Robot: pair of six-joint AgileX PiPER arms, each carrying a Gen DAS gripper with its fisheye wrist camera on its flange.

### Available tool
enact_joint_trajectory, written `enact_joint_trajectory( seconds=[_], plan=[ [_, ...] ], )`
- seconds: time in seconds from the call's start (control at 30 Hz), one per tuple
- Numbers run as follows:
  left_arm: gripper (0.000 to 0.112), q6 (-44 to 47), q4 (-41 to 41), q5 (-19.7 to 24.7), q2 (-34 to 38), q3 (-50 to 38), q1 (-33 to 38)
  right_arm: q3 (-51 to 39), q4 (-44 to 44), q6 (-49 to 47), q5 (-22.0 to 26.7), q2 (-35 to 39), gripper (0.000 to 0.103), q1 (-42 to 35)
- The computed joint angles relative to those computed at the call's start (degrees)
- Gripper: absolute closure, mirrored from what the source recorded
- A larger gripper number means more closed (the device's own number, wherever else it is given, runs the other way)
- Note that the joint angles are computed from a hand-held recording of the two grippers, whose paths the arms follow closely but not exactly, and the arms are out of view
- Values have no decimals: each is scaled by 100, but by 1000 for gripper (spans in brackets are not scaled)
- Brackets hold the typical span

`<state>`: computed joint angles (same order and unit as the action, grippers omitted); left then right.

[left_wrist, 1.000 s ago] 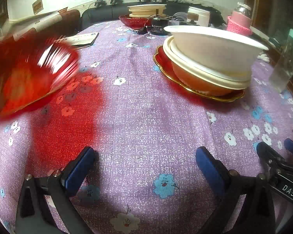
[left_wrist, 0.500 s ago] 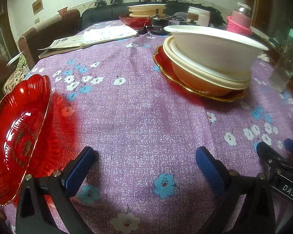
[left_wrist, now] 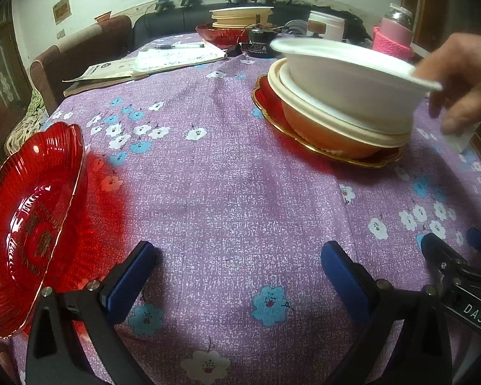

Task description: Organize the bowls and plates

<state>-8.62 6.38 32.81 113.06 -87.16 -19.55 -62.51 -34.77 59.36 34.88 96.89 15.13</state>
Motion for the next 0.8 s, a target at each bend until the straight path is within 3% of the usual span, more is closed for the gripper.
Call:
enact_joint_trajectory(
  seconds=[0.8],
  plan=[
    [10,3,-4,0,-6,7,0,-32,-21,34,8,37,0,17]
  ],
)
